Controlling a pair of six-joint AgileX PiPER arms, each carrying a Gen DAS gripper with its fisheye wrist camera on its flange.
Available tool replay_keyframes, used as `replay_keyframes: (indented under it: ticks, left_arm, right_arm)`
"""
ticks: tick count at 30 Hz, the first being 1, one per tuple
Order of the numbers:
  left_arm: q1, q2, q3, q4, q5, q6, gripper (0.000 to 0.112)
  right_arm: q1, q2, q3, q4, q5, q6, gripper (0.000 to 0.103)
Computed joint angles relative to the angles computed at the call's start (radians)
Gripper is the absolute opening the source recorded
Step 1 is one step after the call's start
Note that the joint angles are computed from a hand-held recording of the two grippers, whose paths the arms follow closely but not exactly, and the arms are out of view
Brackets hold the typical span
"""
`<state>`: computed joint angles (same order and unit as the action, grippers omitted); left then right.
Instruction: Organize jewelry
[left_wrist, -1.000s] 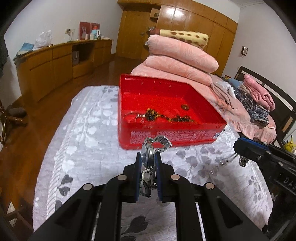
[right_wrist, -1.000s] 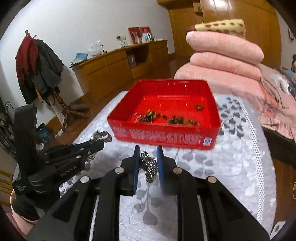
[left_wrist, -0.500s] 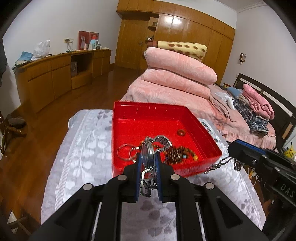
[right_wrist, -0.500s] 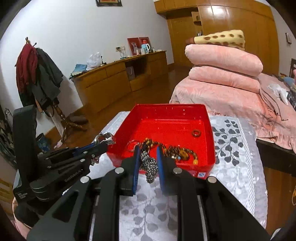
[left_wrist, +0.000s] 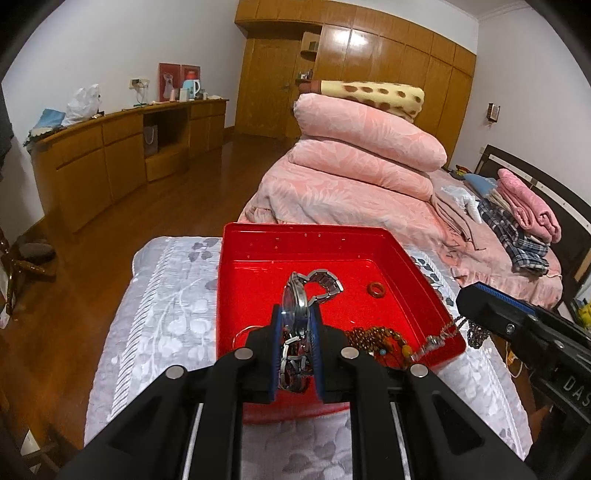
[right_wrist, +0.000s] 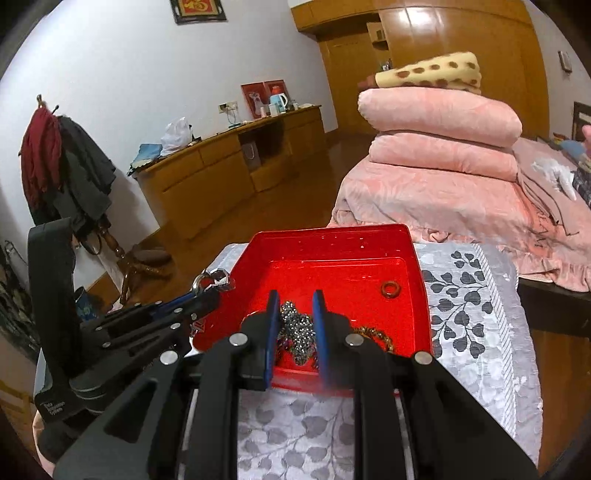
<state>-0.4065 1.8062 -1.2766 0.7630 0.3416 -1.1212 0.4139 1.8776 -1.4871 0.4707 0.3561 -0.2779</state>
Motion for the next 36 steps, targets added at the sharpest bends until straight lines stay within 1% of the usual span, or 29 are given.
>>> replay_keyframes:
  ticks: [8, 10, 11, 12, 13, 14, 15, 16, 19, 21, 24, 27, 29, 30, 32, 33, 34, 35, 36]
  left_arm:
    - [0.027, 0.105, -0.101, -0.129, 0.013, 0.132, 0.014]
    - [0.034, 0.130, -0.127, -0.160, 0.021, 0.164, 0.014]
    - [0.033, 0.145, -0.149, -0.178, 0.033, 0.185, 0.015]
    - [0.034, 0.161, -0.169, -0.191, 0.050, 0.201, 0.017]
    - [0.036, 0.171, -0.180, -0.198, 0.058, 0.205, 0.024]
    - [0.040, 0.178, -0.187, -0.203, 0.058, 0.204, 0.037]
    - [0.041, 0.179, -0.185, -0.183, 0.053, 0.178, 0.042]
    - [0.038, 0.176, -0.178, -0.142, 0.054, 0.133, 0.044]
    - [0.037, 0.158, -0.160, -0.114, 0.052, 0.109, 0.044]
    - [0.032, 0.136, -0.135, -0.052, 0.051, 0.050, 0.044]
    - [0.027, 0.101, -0.091, 0.024, 0.046, -0.028, 0.047]
    - [0.021, 0.069, -0.047, 0.076, 0.041, -0.079, 0.050]
    - [0.013, 0.044, -0.010, 0.128, 0.040, -0.130, 0.057]
    - [0.008, 0.030, 0.011, 0.157, 0.042, -0.159, 0.060]
    - [-0.001, 0.004, 0.051, 0.217, 0.040, -0.220, 0.070]
    - [-0.003, -0.008, 0.068, 0.243, 0.036, -0.248, 0.072]
    - [-0.008, -0.025, 0.095, 0.282, 0.033, -0.289, 0.076]
    - [-0.013, -0.039, 0.116, 0.309, 0.035, -0.319, 0.079]
    - [-0.018, -0.049, 0.131, 0.329, 0.039, -0.342, 0.080]
  right_arm:
    - [-0.020, 0.090, -0.102, -0.039, 0.035, 0.060, 0.017]
    - [-0.022, 0.113, -0.126, -0.063, 0.044, 0.088, 0.017]
    - [-0.018, 0.128, -0.142, -0.109, 0.047, 0.134, 0.019]
    - [-0.011, 0.138, -0.152, -0.179, 0.043, 0.201, 0.024]
    - [-0.005, 0.141, -0.150, -0.248, 0.030, 0.269, 0.041]
    - [-0.003, 0.138, -0.138, -0.284, 0.015, 0.302, 0.046]
    - [0.000, 0.134, -0.128, -0.315, 0.003, 0.329, 0.046]
    - [-0.001, 0.131, -0.121, -0.321, -0.002, 0.334, 0.046]
    - [-0.008, 0.111, -0.086, -0.332, -0.029, 0.348, 0.047]
    - [-0.010, 0.101, -0.072, -0.340, -0.037, 0.357, 0.047]
    - [-0.008, 0.078, -0.035, -0.362, -0.058, 0.376, 0.051]
    - [-0.006, 0.058, -0.009, -0.370, -0.069, 0.381, 0.052]
    - [-0.002, 0.040, 0.021, -0.380, -0.082, 0.390, 0.054]
    - [0.000, 0.032, 0.032, -0.388, -0.085, 0.397, 0.056]
    - [0.007, 0.011, 0.067, -0.406, -0.101, 0.413, 0.060]
    - [0.012, 0.000, 0.084, -0.427, -0.108, 0.432, 0.066]
    - [0.017, -0.009, 0.100, -0.458, -0.114, 0.462, 0.070]
    - [0.022, -0.022, 0.121, -0.492, -0.121, 0.491, 0.071]
    - [0.028, -0.031, 0.139, -0.512, -0.126, 0.508, 0.075]
